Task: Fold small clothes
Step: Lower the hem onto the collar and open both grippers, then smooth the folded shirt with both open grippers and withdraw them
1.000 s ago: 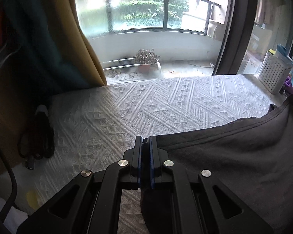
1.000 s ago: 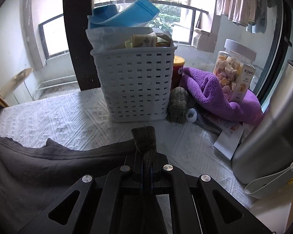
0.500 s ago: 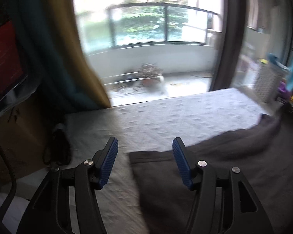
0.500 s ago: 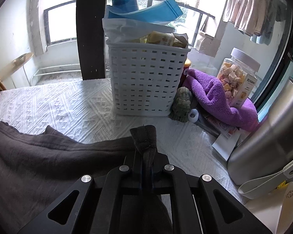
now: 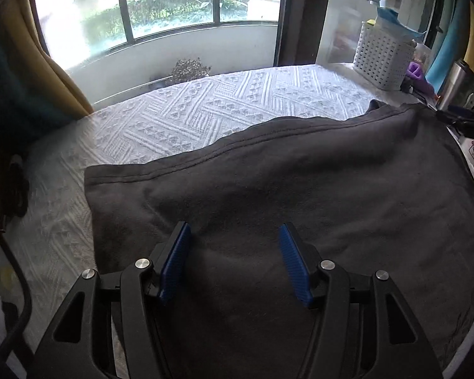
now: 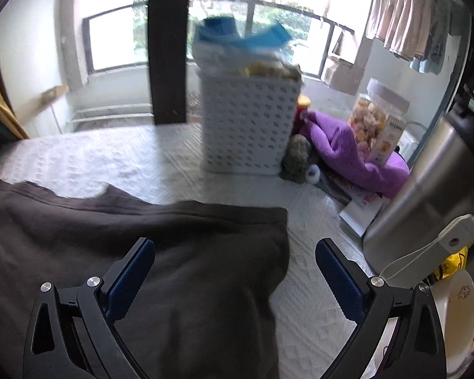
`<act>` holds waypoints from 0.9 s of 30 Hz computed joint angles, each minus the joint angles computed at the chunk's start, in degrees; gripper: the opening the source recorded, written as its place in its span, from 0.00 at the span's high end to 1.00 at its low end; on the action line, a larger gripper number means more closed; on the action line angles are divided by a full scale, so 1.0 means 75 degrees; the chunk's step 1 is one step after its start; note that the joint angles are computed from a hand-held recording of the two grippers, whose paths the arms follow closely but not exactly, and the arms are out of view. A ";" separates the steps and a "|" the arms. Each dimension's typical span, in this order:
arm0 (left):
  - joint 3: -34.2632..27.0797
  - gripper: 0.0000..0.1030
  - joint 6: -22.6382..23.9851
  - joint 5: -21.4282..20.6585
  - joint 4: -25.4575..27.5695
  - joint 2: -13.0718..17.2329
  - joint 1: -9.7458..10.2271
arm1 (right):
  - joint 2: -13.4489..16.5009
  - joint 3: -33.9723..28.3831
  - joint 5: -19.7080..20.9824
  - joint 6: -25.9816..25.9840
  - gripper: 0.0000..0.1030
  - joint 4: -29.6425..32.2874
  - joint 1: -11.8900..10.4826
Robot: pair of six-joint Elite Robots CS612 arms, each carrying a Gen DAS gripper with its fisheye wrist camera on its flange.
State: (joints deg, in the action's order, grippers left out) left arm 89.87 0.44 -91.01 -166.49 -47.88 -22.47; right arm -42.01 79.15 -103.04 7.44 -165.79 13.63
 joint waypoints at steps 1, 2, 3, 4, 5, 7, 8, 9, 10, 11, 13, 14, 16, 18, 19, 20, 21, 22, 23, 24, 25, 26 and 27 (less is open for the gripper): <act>-0.0002 0.43 -0.0026 0.0048 0.0006 -0.0012 -0.0003 | -0.0035 0.0033 0.0101 -0.0029 0.01 -0.0094 0.0011; 0.0000 0.43 -0.0084 0.0131 0.0008 -0.0028 -0.0010 | -0.0069 0.0069 0.0217 -0.0054 0.01 -0.0207 0.0028; 0.0008 0.43 -0.0112 0.0150 -0.0016 -0.0049 -0.0006 | -0.0088 0.0092 0.0305 -0.0057 0.01 -0.0331 0.0050; 0.0042 0.43 -0.0129 0.0143 -0.0074 -0.0076 -0.0014 | -0.0089 0.0090 0.0368 -0.0047 0.01 -0.0435 0.0076; 0.0054 0.43 -0.0114 0.0106 -0.0145 -0.0093 -0.0013 | -0.0071 0.0059 0.0410 -0.0022 0.01 -0.0520 0.0111; 0.0036 0.43 -0.0071 0.0051 -0.0233 -0.0077 -0.0017 | 0.0046 -0.0134 0.0583 -0.0016 0.01 -0.0534 0.0190; -0.0013 0.43 -0.0053 0.0004 -0.0213 -0.0053 -0.0017 | 0.0124 -0.0272 0.0705 -0.0032 0.01 -0.0405 0.0218; -0.0066 0.43 -0.0043 -0.0008 -0.0190 -0.0013 -0.0024 | 0.0196 -0.0390 0.0790 -0.0047 0.01 -0.0278 0.0235; -0.0121 0.43 -0.0027 -0.0011 -0.0154 0.0018 -0.0033 | 0.0285 -0.0533 0.0874 -0.0059 0.01 -0.0102 0.0263; -0.0201 0.43 -0.0011 -0.0022 -0.0100 0.0065 -0.0040 | 0.0385 -0.0698 0.0967 -0.0052 0.02 0.0134 0.0285; -0.0313 0.43 0.0011 -0.0109 -0.0021 0.0131 -0.0046 | 0.0579 -0.1010 0.1095 -0.0031 0.03 0.0596 0.0326; -0.0411 0.43 0.0060 -0.0146 0.0056 0.0189 -0.0053 | 0.0704 -0.1211 0.1094 -0.0055 0.03 0.0876 0.0357; -0.0575 0.43 0.0132 -0.0162 0.0204 0.0291 -0.0077 | 0.0926 -0.1572 0.0988 -0.0098 0.03 0.1402 0.0408; -0.0690 0.42 0.0110 -0.0173 0.0221 0.0395 -0.0091 | 0.1063 -0.1810 0.0903 -0.0080 0.03 0.1674 0.0423; -0.0700 0.37 0.0077 -0.0158 0.0106 0.0425 -0.0098 | 0.1120 -0.1939 0.0864 -0.0012 0.03 0.1807 0.0422; -0.0735 0.32 0.0046 -0.0197 0.0100 0.0452 -0.0093 | 0.1174 -0.2025 0.0843 0.0039 0.03 0.1862 0.0419; -0.0761 0.31 0.0048 -0.0228 0.0056 0.0478 -0.0092 | 0.1214 -0.2082 0.0820 0.0062 0.03 0.1863 0.0416; -0.0769 0.29 0.0061 -0.0195 -0.0011 0.0501 -0.0098 | 0.1267 -0.2167 0.0778 0.0069 0.03 0.1891 0.0421; -0.0774 0.27 0.0096 -0.0157 -0.0083 0.0523 -0.0108 | 0.1304 -0.2232 0.0757 0.0068 0.03 0.1918 0.0422; -0.0782 0.26 0.0109 -0.0162 -0.0104 0.0535 -0.0105 | 0.1329 -0.2275 0.0724 0.0070 0.03 0.1939 0.0429; -0.0801 0.25 0.0112 -0.0164 -0.0101 0.0547 -0.0107 | 0.1358 -0.2317 0.0686 0.0060 0.03 0.1957 0.0440; -0.0822 0.25 0.0102 -0.0143 -0.0101 0.0559 -0.0109 | 0.1339 -0.2295 0.0683 0.0055 0.02 0.1955 0.0434; -0.0839 0.25 0.0082 -0.0126 -0.0101 0.0571 -0.0103 | 0.1350 -0.2311 0.0695 0.0065 0.02 0.1967 0.0432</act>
State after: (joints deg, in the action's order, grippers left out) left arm 83.58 1.06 -91.95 -167.25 -43.60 -23.24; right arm -31.89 61.82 -97.82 7.92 -151.03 16.87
